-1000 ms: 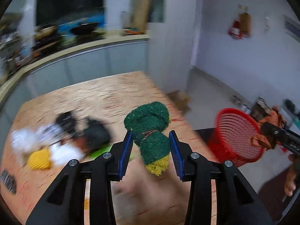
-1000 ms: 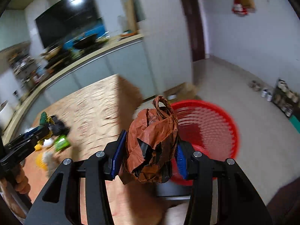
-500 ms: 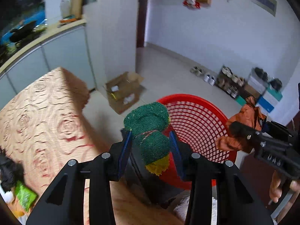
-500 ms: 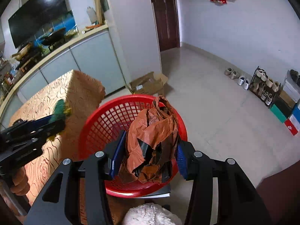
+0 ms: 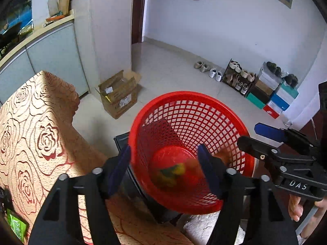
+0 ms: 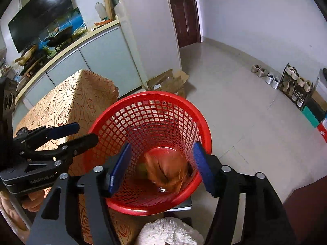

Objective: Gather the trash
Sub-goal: 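Carry the brown bag and green sponges to the red basket and release both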

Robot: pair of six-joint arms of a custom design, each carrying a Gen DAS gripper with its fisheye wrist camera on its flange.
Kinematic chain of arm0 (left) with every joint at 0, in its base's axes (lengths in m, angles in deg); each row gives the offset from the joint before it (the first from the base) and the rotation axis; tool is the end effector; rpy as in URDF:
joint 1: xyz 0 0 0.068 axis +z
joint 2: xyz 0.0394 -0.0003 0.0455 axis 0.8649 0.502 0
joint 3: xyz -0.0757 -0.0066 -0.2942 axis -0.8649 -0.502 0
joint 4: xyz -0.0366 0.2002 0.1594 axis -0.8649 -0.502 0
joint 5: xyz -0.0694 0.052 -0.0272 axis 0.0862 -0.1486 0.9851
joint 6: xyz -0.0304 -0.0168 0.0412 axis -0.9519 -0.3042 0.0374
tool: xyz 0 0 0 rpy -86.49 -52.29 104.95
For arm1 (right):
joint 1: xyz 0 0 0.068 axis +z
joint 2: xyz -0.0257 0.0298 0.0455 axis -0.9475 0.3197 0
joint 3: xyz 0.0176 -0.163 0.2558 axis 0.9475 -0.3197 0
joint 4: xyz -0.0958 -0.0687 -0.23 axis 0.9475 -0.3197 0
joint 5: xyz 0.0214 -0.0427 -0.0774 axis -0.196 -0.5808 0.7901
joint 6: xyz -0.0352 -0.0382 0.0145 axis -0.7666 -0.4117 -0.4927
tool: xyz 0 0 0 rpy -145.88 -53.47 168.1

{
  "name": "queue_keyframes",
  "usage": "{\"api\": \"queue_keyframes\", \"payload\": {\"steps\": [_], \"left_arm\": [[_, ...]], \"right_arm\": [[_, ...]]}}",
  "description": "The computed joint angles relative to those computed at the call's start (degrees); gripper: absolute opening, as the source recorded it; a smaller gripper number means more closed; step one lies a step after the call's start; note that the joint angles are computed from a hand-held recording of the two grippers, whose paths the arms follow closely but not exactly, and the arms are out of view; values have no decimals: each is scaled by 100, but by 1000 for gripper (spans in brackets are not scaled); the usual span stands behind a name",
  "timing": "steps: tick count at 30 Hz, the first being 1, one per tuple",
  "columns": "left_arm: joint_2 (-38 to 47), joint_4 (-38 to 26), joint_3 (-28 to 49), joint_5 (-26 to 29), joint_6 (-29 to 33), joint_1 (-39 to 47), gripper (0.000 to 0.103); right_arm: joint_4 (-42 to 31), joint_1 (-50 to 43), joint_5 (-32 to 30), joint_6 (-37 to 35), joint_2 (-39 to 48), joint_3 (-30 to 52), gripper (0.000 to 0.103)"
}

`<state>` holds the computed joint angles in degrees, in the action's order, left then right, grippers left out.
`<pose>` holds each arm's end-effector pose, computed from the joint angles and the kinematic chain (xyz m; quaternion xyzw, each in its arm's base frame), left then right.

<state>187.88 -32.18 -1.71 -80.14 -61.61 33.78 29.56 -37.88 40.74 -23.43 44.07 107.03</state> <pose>0.2905 -0.1403 0.1256 0.0893 0.9401 -0.0922 0.3159 0.2711 0.1760 0.1275 -0.0655 0.9359 0.1349 0.3188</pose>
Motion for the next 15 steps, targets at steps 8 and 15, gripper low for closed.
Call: {"api": "queue_keyframes", "payload": {"steps": [8, 15], "left_arm": [[-836, -18, -525, -293, -18, 154, 77], [-1960, -260, -1156, -724, -89, 244, 81]], "right_arm": [[42, 159, 113, 144, -374, -192, 65], [-35, 653, 821, 254, -762, -305, 66]]}}
